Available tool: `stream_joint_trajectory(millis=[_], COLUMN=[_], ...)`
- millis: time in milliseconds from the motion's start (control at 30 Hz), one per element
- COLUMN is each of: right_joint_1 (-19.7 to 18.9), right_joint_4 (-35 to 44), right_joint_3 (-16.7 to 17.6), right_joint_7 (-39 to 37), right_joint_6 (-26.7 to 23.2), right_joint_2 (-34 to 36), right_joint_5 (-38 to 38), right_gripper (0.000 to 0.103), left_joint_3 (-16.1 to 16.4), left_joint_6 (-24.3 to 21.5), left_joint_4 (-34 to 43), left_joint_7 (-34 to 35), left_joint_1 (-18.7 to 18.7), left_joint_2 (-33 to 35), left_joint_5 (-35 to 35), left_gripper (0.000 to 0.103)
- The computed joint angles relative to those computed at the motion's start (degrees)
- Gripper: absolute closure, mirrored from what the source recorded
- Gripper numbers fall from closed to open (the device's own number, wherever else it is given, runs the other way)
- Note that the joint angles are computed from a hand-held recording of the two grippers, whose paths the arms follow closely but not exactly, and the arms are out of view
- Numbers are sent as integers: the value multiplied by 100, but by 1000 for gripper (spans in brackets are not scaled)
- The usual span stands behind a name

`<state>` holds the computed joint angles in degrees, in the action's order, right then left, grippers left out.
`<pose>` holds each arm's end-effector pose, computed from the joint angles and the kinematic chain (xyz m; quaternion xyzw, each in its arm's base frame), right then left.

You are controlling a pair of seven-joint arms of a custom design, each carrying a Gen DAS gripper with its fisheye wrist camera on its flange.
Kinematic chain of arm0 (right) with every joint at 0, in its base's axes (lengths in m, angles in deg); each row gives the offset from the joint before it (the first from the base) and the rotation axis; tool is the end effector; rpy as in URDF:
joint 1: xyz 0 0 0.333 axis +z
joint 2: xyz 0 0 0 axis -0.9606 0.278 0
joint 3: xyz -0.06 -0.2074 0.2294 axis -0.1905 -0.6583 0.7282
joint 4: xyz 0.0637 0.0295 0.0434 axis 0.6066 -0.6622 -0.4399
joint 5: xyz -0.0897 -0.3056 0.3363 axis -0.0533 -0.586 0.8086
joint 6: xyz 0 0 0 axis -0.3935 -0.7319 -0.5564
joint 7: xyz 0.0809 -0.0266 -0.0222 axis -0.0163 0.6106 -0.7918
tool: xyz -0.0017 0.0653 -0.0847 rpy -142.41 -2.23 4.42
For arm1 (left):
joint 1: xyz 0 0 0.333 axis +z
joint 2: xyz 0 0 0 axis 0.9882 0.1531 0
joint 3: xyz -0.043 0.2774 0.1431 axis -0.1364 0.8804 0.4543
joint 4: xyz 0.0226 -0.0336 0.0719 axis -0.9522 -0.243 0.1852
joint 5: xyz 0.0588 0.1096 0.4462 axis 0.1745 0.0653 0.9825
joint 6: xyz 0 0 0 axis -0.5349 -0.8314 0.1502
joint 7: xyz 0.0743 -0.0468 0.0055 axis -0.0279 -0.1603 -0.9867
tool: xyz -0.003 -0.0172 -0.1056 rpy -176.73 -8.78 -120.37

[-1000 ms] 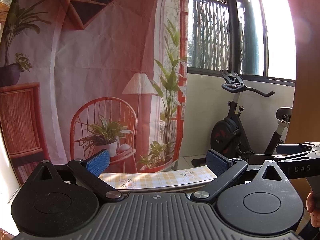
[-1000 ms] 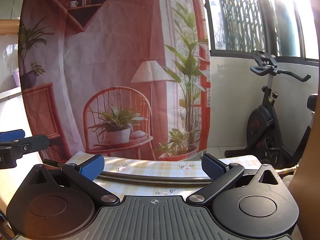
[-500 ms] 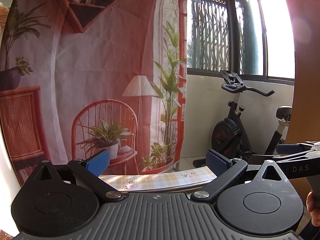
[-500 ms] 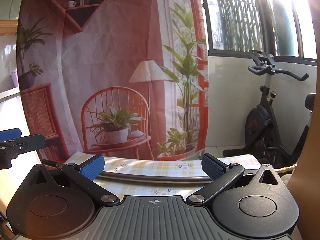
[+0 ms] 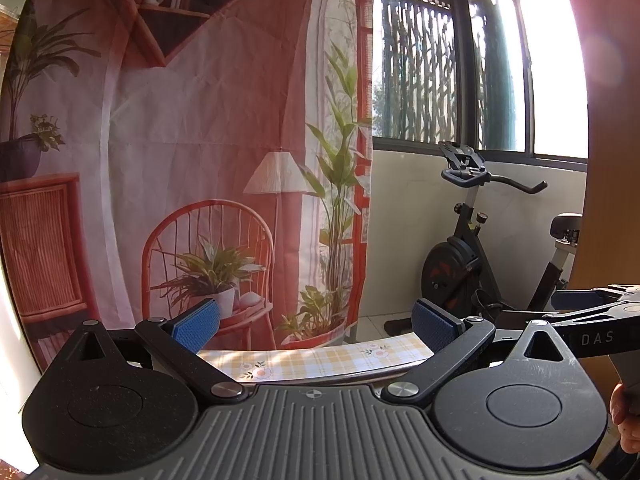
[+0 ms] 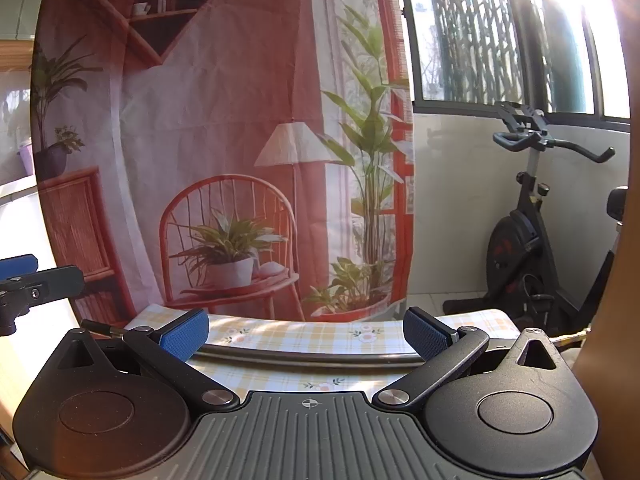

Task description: Organize fruits

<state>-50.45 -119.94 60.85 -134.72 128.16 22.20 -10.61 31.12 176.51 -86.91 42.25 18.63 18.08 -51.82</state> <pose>0.4093 0.3636 0.5231 -0.4355 0.6925 -0.4528 0.3547 0.4713 -0.1003 0.5547 -0.3541 0.7056 -0.5441 0.2840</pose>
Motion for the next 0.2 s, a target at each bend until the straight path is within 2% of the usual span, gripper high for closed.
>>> stream_joint_trajectory(millis=[200], right_joint_1=[2], right_joint_4=[-13], right_joint_3=[-7], right_joint_7=[4], right_joint_6=[13], right_joint_2=[-10], right_joint_5=[1], right_gripper=[0], left_joint_3=[113], left_joint_6=[9], left_joint_4=[5], left_joint_7=[50], left_joint_1=[-122], left_joint_2=[-84], left_joint_5=[19], left_gripper=[0])
